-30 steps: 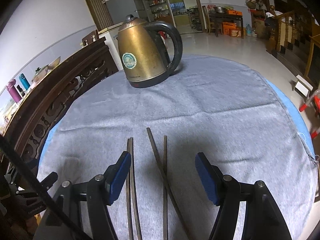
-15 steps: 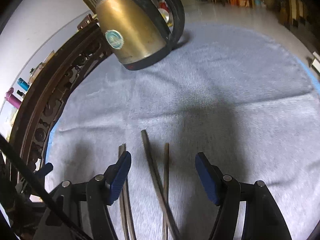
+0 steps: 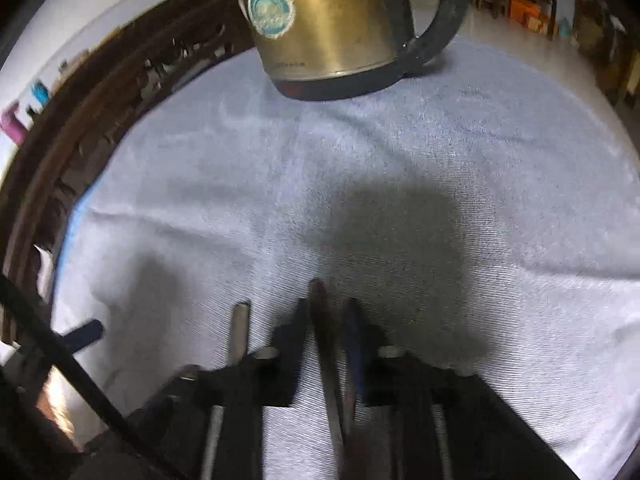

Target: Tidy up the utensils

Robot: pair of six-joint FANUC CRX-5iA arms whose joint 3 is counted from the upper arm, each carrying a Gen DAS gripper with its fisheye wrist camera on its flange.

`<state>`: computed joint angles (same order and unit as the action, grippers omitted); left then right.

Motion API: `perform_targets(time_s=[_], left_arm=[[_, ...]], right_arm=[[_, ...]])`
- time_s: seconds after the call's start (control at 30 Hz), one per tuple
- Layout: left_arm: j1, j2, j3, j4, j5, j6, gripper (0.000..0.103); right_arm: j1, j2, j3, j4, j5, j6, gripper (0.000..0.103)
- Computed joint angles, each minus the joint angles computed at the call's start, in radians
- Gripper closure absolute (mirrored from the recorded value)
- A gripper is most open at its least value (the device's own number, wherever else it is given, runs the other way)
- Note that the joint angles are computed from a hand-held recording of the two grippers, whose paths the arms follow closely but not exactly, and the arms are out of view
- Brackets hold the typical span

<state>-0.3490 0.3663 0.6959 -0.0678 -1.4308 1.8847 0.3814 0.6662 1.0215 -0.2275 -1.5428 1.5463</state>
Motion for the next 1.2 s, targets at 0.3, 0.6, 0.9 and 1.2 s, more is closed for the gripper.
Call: perform_targets(time_s=[0.3, 0.6, 0.9, 1.2], left_arm=[[0.003, 0.131, 0.128, 0.065, -0.056, -0.029, 0.060], [0.011, 0.159, 0.155, 0.083, -0.085, 0.013, 0.062], [-0.011, 0.153, 0.147, 0.048, -0.068, 0.018, 0.059], [-0.019, 0.198, 0.208, 0.018, -0.079, -0.003, 0.049]], right_arm=[[-0.119, -0.147, -0.195, -0.144, 0.144, -0.040, 0.096], [-0.225, -0.263, -0.346, -0.259, 0.178, -0.047, 0.096], [-0.261, -0.340, -0.469, -0.341, 0.240, -0.031, 0.096], [-0.359, -0.370, -0.561, -0.526, 0.331, -0.014, 0.091]])
